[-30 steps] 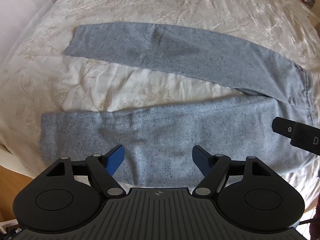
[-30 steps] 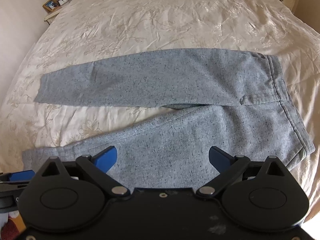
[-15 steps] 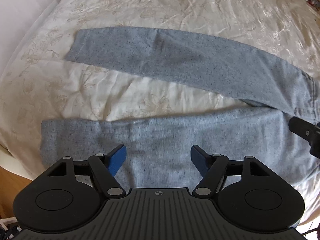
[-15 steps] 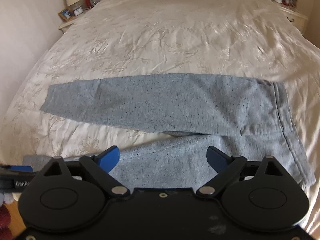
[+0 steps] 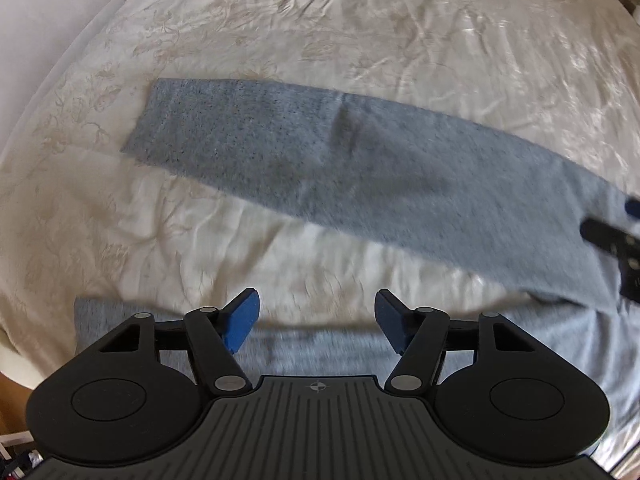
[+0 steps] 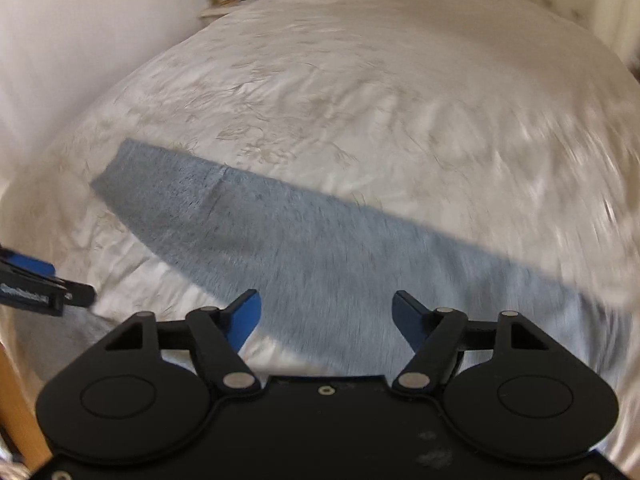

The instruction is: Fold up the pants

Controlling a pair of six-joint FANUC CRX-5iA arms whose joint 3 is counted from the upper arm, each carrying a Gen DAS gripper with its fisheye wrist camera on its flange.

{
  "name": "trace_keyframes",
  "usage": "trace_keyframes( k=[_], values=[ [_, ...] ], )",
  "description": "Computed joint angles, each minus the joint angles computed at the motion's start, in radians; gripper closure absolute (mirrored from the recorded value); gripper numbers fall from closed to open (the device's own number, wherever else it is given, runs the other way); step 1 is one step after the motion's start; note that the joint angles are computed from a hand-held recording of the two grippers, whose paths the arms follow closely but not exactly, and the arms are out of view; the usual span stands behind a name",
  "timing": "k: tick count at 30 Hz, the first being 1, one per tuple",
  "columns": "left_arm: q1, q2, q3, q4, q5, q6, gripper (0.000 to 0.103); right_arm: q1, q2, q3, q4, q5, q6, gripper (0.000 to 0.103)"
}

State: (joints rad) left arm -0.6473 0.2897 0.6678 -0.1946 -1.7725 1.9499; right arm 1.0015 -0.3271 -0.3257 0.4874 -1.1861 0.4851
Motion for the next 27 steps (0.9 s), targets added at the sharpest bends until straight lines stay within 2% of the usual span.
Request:
trace_keyframes(
  k=[5,10,14,18,20,22,23,24,25,26,27],
  values=[
    [0.034,0.040,0.019,-0.002,-0.002,-0.005,0.040,-0.170,0.121,0.017,-0.032,0.210,0.255,0.019],
    [0.068,0.068,0.012,0.014,0.005,-0.007,0.040,-0.294,0.263,0.102,-0.164,0.301,0.529,0.019],
    [0.084,0.086,0.013,0.012,0.008,-0.010,0.040,-0.386,0.382,0.235,-0.391,0.270,0.842,0.018],
    [0.096,0.098,0.013,0.011,0.018,-0.013,0.040,-0.408,0.429,0.268,-0.438,0.265,0.961,0.018],
    [0.098,0.100,0.013,0.004,0.028,-0.017,0.040,-0.440,0.458,0.321,-0.534,0.227,1.055,0.019],
    [0.102,0.103,0.013,0.002,0.037,-0.021,0.040,-0.474,0.494,0.379,-0.631,0.167,1.121,0.024],
    [0.103,0.104,0.015,0.000,0.042,-0.023,0.040,-0.479,0.505,0.391,-0.645,0.154,1.131,0.034],
    [0.104,0.106,0.018,-0.004,0.043,-0.026,0.040,-0.474,0.505,0.386,-0.638,0.159,1.131,0.056],
    [0.105,0.110,0.022,-0.005,0.045,-0.029,0.040,-0.462,0.500,0.371,-0.613,0.173,1.113,0.070],
    [0.107,0.113,0.027,-0.005,0.047,-0.033,0.040,-0.446,0.495,0.353,-0.573,0.189,1.083,0.095],
    [0.110,0.117,0.033,-0.001,0.051,-0.037,0.040,-0.435,0.487,0.343,-0.554,0.196,1.070,0.097]
  ],
)
